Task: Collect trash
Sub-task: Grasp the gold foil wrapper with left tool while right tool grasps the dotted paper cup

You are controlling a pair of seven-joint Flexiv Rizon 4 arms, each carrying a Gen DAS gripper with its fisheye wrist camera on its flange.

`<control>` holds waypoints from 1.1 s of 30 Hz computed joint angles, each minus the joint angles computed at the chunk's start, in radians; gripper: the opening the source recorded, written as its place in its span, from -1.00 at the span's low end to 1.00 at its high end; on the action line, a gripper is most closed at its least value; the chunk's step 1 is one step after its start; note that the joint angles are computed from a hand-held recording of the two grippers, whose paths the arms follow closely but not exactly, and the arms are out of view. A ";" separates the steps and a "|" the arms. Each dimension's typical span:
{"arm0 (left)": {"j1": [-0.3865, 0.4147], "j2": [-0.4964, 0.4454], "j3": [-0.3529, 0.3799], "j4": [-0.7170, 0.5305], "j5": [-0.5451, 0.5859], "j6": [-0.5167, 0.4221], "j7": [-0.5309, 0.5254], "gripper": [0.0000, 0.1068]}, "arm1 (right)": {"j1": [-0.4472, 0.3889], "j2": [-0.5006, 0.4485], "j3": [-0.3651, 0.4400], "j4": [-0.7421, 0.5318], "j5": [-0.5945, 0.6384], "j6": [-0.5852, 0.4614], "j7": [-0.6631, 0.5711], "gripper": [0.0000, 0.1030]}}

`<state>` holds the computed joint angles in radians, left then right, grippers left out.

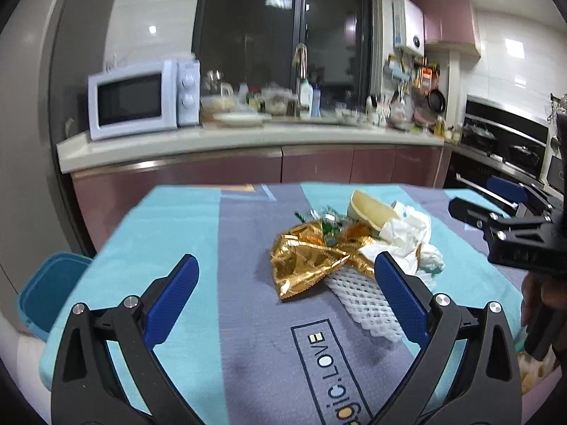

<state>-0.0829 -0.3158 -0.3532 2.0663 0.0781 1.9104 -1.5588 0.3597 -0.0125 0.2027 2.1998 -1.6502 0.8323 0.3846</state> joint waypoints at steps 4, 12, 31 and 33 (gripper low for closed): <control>0.050 -0.064 -0.074 -0.074 -0.031 -0.107 0.028 0.83 | -0.030 -0.060 -0.039 -0.057 0.021 0.119 -0.093 0.87; -0.059 -0.175 0.002 -0.225 -0.147 -0.259 0.149 0.82 | -0.030 -0.188 -0.078 -0.176 0.129 0.225 -0.301 0.87; -0.207 -0.392 0.134 -0.565 -0.366 -0.549 0.237 0.82 | 0.031 -0.312 -0.142 -0.274 0.432 0.267 -0.618 0.66; -0.195 -0.404 0.120 -0.572 -0.382 -0.558 0.239 0.82 | 0.037 -0.317 -0.145 -0.276 0.462 0.268 -0.644 0.53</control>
<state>-0.2782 -0.7198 -0.2332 1.4938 -0.3043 1.3525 -1.3196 0.3967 -0.3297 0.0578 1.9234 -1.1887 1.1004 -0.2597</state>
